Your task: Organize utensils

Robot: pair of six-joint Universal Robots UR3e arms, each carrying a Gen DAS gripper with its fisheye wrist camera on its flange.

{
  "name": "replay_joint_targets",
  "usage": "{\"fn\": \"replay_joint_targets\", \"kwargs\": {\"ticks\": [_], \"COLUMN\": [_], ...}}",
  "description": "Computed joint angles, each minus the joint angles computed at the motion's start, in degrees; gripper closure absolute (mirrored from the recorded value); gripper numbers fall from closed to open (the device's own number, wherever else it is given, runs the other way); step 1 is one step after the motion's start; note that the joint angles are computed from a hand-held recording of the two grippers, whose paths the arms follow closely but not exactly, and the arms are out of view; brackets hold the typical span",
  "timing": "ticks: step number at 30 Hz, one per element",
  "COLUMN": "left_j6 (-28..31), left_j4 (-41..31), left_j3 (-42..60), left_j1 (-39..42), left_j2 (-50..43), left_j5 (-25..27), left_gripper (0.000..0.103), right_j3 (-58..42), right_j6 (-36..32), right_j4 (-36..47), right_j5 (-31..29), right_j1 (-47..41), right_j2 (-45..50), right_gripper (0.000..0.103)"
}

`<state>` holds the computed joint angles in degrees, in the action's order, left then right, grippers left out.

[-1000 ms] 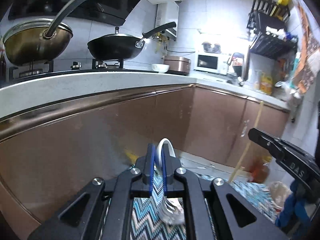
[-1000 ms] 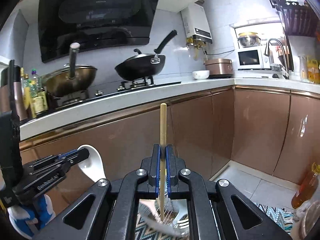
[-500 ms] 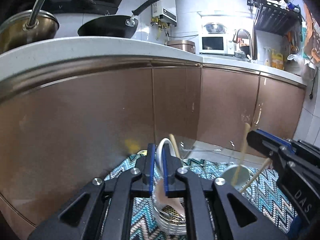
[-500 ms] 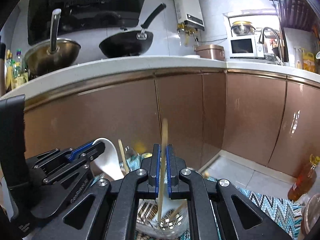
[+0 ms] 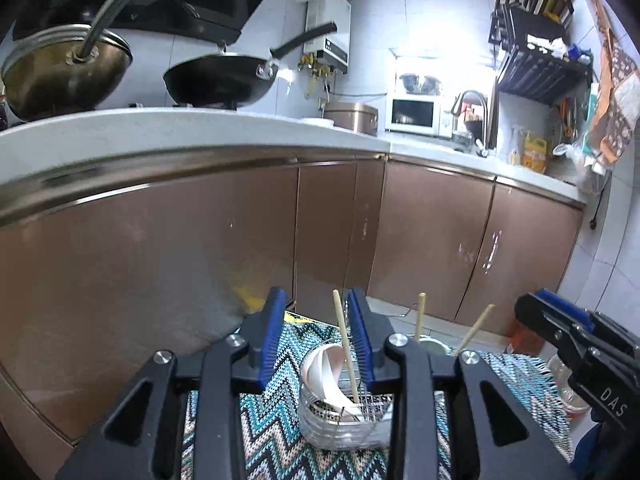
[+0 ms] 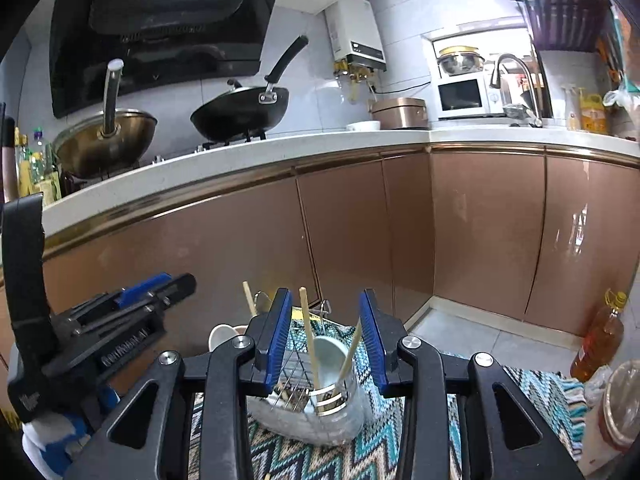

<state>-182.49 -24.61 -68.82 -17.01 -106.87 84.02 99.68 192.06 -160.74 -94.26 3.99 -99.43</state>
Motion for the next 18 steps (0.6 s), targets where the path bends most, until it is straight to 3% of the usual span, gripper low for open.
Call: {"fn": "replay_joint_targets", "kwargs": {"ticks": [5,9,18], "left_j6": [0.8,2.4,3.4], "left_j4": [-0.9,-0.7,-1.0], "left_j3": [-8.4,-16.1,-27.4], "left_j1": [2.0,1.3,-2.3], "left_j2": [10.3,19.4,34.8], "left_j5": [-1.3,0.5,5.2], "left_gripper": [0.071,0.062,0.054], "right_j3": [2.3,3.9,2.9], "right_j6": [2.2,4.1,9.8], "right_j4": [5.4,10.0,17.4], "right_j5": [-1.6,-4.5,-24.7], "right_j1": [1.6,4.6,24.3], "right_j2": [-7.5,-12.8,-16.2], "right_gripper": [0.068,0.068,0.054]}}
